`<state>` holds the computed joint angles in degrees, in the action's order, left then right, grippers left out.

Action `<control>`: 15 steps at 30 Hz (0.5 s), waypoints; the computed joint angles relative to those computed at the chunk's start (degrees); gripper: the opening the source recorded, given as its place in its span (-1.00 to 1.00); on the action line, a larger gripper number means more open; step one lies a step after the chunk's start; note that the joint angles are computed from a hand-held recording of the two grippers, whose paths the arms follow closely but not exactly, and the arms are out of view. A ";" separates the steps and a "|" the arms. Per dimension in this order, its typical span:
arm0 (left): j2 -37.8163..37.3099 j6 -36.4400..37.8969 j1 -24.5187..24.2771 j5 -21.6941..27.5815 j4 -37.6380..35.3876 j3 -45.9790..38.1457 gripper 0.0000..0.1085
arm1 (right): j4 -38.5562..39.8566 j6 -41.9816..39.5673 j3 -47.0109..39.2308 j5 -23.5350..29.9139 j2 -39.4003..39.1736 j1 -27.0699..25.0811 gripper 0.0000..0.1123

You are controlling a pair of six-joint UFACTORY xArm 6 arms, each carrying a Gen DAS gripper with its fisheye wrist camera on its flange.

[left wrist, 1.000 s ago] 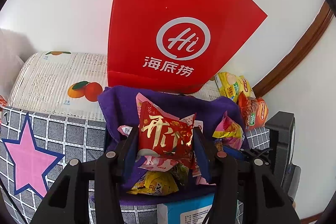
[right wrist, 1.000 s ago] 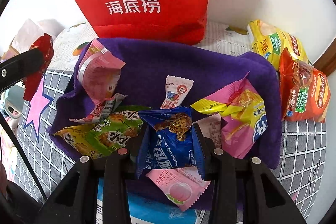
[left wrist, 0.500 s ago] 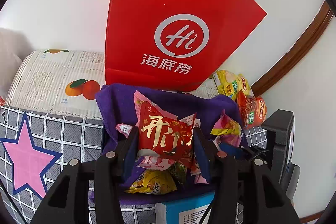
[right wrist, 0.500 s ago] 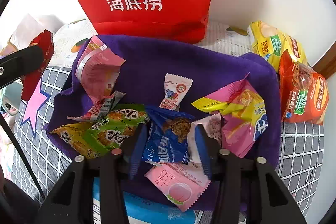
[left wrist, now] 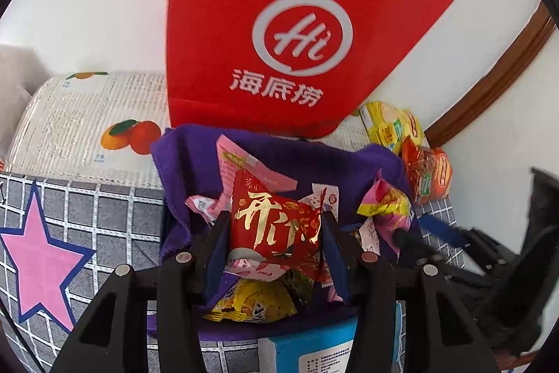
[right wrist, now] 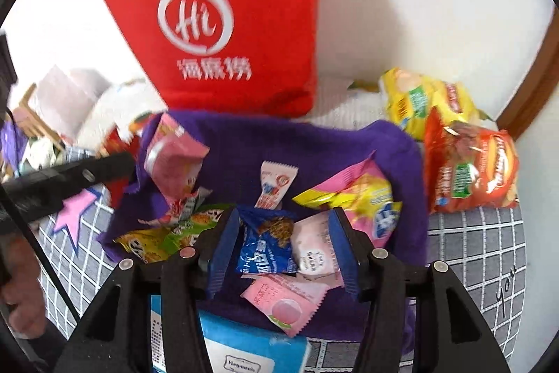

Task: Organize snacks
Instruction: 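Open both tools to release the packets onto the purple towel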

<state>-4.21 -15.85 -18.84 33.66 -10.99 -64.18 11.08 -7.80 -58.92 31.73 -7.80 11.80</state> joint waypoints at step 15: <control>5.31 0.97 -2.70 4.43 0.08 -3.89 -0.12 | 2.88 -0.02 1.60 -1.51 -2.30 -3.01 0.03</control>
